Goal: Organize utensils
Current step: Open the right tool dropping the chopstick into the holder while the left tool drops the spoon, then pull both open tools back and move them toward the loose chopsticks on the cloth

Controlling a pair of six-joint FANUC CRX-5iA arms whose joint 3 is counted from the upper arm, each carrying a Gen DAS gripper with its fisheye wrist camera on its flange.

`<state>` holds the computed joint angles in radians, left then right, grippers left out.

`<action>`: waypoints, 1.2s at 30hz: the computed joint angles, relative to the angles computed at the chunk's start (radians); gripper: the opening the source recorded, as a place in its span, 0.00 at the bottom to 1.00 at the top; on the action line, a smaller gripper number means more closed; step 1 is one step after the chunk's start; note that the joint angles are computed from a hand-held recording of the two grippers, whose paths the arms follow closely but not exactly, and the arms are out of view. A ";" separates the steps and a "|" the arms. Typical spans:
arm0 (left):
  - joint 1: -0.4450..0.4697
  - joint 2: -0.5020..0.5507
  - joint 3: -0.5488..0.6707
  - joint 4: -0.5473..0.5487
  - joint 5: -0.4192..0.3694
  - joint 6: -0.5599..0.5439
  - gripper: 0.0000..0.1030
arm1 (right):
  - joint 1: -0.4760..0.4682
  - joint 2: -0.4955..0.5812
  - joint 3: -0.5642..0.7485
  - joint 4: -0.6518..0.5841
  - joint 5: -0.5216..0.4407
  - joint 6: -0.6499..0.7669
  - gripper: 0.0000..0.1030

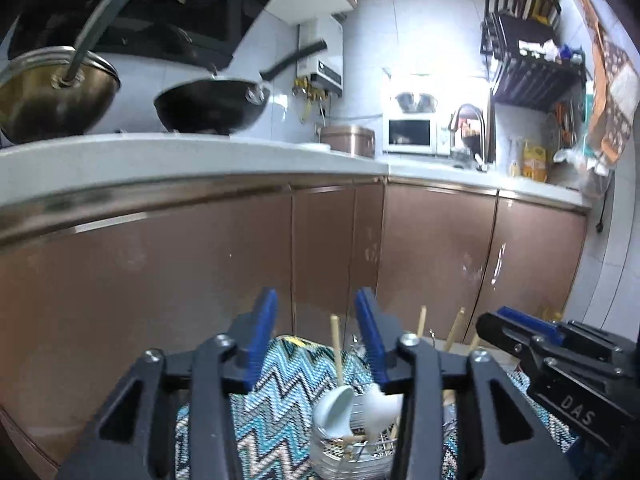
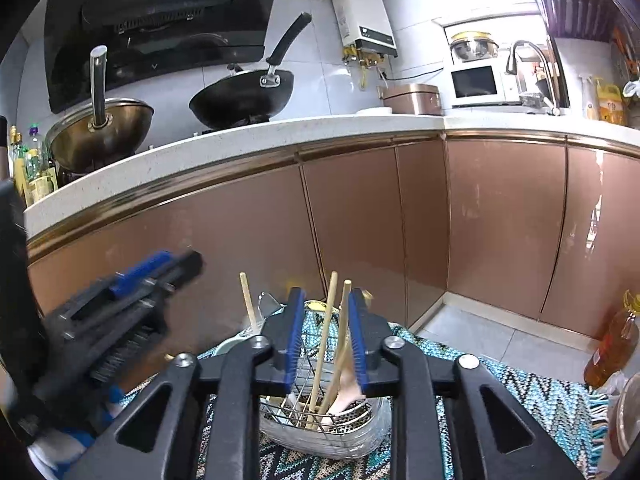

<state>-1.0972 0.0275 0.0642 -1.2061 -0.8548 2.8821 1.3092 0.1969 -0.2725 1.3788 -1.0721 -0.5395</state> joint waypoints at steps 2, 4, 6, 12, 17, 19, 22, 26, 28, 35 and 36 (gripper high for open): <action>-0.005 -0.051 -0.024 0.010 -0.008 -0.019 0.45 | 0.020 -0.005 0.009 -0.009 -0.026 0.018 0.24; -0.021 -0.098 -0.044 0.011 -0.039 -0.039 0.51 | 0.042 -0.009 0.018 -0.019 -0.053 0.036 0.24; -0.034 -0.132 -0.058 0.012 -0.062 -0.057 0.54 | 0.065 -0.012 0.033 -0.033 -0.081 0.061 0.24; -0.043 -0.267 -0.128 0.096 -0.108 -0.154 0.55 | 0.141 0.000 0.097 -0.087 -0.164 0.144 0.25; -0.048 -0.379 -0.190 0.156 -0.150 -0.210 0.55 | 0.209 0.029 0.159 -0.133 -0.225 0.213 0.25; -0.047 -0.426 -0.219 0.183 -0.169 -0.225 0.55 | 0.231 0.041 0.179 -0.146 -0.245 0.228 0.25; -0.060 -0.478 -0.257 0.195 -0.198 -0.223 0.55 | 0.260 0.053 0.198 -0.163 -0.268 0.234 0.25; -0.077 -0.537 -0.295 0.207 -0.251 -0.218 0.55 | 0.295 0.069 0.221 -0.189 -0.304 0.243 0.25; -0.087 -0.564 -0.314 0.210 -0.279 -0.208 0.55 | 0.308 0.075 0.231 -0.200 -0.320 0.245 0.25; -0.127 -0.632 -0.366 0.222 -0.334 -0.171 0.59 | 0.349 0.086 0.248 -0.231 -0.364 0.226 0.30; -0.133 -0.636 -0.368 0.222 -0.339 -0.168 0.60 | 0.355 0.088 0.251 -0.233 -0.372 0.224 0.31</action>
